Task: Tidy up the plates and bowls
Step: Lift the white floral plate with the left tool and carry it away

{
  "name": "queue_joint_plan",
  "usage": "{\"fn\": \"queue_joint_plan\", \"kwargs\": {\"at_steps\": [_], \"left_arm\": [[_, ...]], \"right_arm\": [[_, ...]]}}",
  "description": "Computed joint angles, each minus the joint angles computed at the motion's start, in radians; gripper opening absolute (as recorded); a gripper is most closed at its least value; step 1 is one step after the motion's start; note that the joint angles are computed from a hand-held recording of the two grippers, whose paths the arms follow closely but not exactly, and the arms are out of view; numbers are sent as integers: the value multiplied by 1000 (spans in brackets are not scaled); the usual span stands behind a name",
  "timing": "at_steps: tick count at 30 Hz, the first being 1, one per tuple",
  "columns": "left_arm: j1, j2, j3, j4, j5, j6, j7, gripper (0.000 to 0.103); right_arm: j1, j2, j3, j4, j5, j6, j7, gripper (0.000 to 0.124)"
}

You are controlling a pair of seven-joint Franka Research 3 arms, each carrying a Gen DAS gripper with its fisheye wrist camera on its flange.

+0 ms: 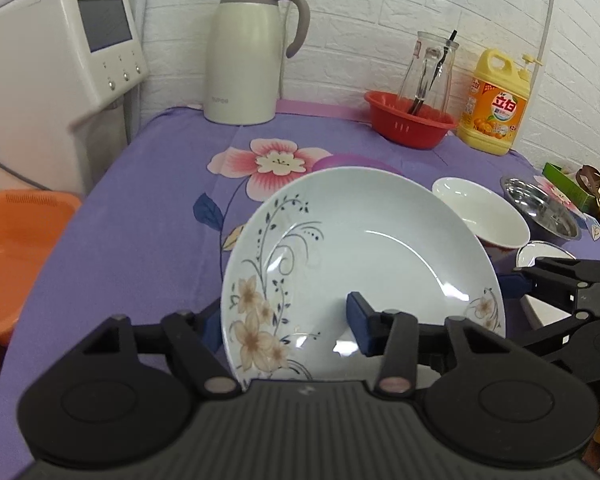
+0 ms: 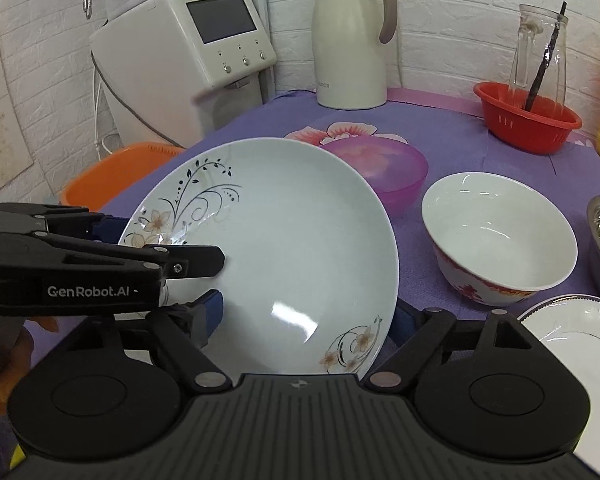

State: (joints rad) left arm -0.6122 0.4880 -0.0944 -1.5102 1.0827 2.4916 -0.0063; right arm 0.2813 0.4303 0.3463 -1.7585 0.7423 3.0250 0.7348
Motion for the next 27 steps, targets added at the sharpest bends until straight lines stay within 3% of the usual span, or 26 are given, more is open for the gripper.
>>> {"fn": "queue_joint_plan", "kwargs": {"at_steps": [5,13,22,27], "left_arm": [[-10,25,-4,44,-31,-53,26,48],[-21,21,3,52,-41,-82,13,48],[-59,-46,-13,8,46,-107,-63,47],[-88,-98,-57,-61,78,-156,-142,48]], "right_arm": [[42,5,-50,5,-42,-18,95,103],[26,2,-30,5,-57,-22,127,103],[-27,-131,46,-127,81,54,14,103],[-38,-256,85,-265,288,85,-135,103]]}}
